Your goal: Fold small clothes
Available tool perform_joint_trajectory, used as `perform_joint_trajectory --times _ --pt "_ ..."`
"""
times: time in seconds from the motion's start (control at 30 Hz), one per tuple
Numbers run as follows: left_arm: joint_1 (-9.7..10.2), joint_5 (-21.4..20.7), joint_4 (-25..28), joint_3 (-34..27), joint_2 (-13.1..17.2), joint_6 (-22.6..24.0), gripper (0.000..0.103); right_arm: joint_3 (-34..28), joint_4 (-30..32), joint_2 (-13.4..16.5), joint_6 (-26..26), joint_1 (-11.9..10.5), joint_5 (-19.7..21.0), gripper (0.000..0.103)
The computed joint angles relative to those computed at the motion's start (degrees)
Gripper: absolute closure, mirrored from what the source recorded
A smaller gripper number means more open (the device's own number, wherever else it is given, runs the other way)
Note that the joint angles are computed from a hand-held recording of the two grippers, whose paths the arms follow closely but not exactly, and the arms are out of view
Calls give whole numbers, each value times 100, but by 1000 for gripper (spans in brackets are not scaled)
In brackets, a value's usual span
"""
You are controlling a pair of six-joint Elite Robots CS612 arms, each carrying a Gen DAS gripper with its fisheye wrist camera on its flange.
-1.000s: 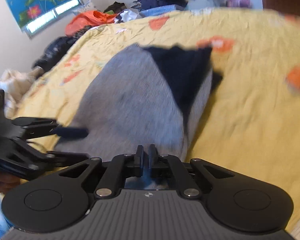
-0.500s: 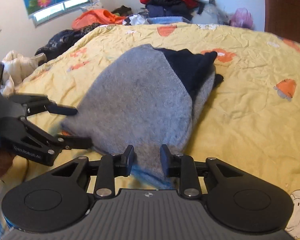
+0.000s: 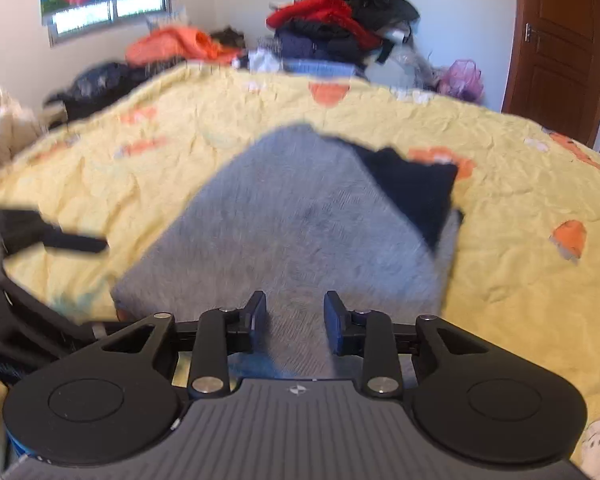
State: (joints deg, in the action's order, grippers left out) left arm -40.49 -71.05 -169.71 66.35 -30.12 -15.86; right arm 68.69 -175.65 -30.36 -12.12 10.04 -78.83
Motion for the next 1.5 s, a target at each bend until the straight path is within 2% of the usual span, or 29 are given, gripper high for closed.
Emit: perform_joint_trajectory --times 0.07,0.17,0.2,0.23,0.3,0.33,0.37,0.4,0.43,0.47,0.5,0.57,0.6,0.67,0.73,0.77,0.83,0.9,1.0,1.07,1.1,1.13,1.2,1.3,1.4,1.47,1.5 --pt "-10 112 4 -15 2 12 7 178 -416 -5 -271 44 -193 68" --pt "-1 106 -77 -24 -3 -114 7 288 -235 -146 -112 13 -105 69" --pt "-4 135 -129 -30 -2 -174 7 366 -370 -184 -51 -14 -42 68" --pt "2 130 -194 -51 10 -232 7 437 -595 -198 20 -35 -48 66" --pt "29 -46 -238 -92 28 -382 7 531 -760 -219 141 -53 -332 50" --pt "40 -145 -167 -115 31 -431 7 543 -514 -231 74 -81 -334 50" --pt "39 -182 -183 -100 31 -468 7 631 -507 -278 3 -142 -125 53" --pt "28 -152 -231 -54 23 -520 7 779 -741 -339 30 -174 -114 51" --pt "13 -80 -272 4 10 -579 6 939 -1071 -384 145 -175 -312 47" --pt "-3 19 -279 61 -5 -651 2 1058 -1242 -436 214 -184 -449 38" --pt "-23 169 -237 123 -31 -776 2 1166 -1317 -490 223 -213 -463 22" --pt "-74 578 -141 289 -101 -1065 2 1421 -1641 -565 300 -257 -621 1" --pt "-88 712 -137 367 -121 -1199 0 1518 -1850 -557 342 -271 -722 0" --pt "-93 860 -84 484 -141 -1559 0 1565 -1817 -539 366 -276 -918 0" --pt "-89 1024 70 541 -139 -1993 0 1475 -1917 -446 586 -242 -1264 0" --pt "-96 1122 157 530 -124 -2056 0 1423 -1887 -411 712 -234 -1318 0" --pt "-99 1176 45 539 -106 -1888 0 1235 -1635 -334 801 -217 -1389 0" --pt "-93 1229 -1 523 -91 -2020 0 1087 -1431 -262 853 -212 -1391 0" --pt "-115 1368 200 407 -46 -1957 0 858 -954 -189 1078 -189 -1479 0" --pt "-143 1461 283 367 -29 -2028 0 906 -1006 -203 1018 -211 -1240 0" --pt "-160 1500 424 324 -27 -2021 0 935 -963 -223 948 -189 -1268 0" --pt "-167 1453 375 322 -29 -1949 0 953 -1018 -225 967 -162 -1352 0" --pt "-225 1527 84 416 -60 -2044 0 995 -975 -267 1147 -145 -1232 0" --pt "-248 1192 464 366 -127 -2147 0 1014 -953 -284 1272 -17 -1464 0" --pt "-339 1304 695 224 -41 -1852 0 952 -869 -251 1293 90 -1441 0" --pt "-388 1435 587 226 -9 -1780 0 860 -876 -204 1299 167 -1656 0" --pt "-398 1489 584 221 0 -1786 0 809 -768 -196 1368 166 -1598 0"
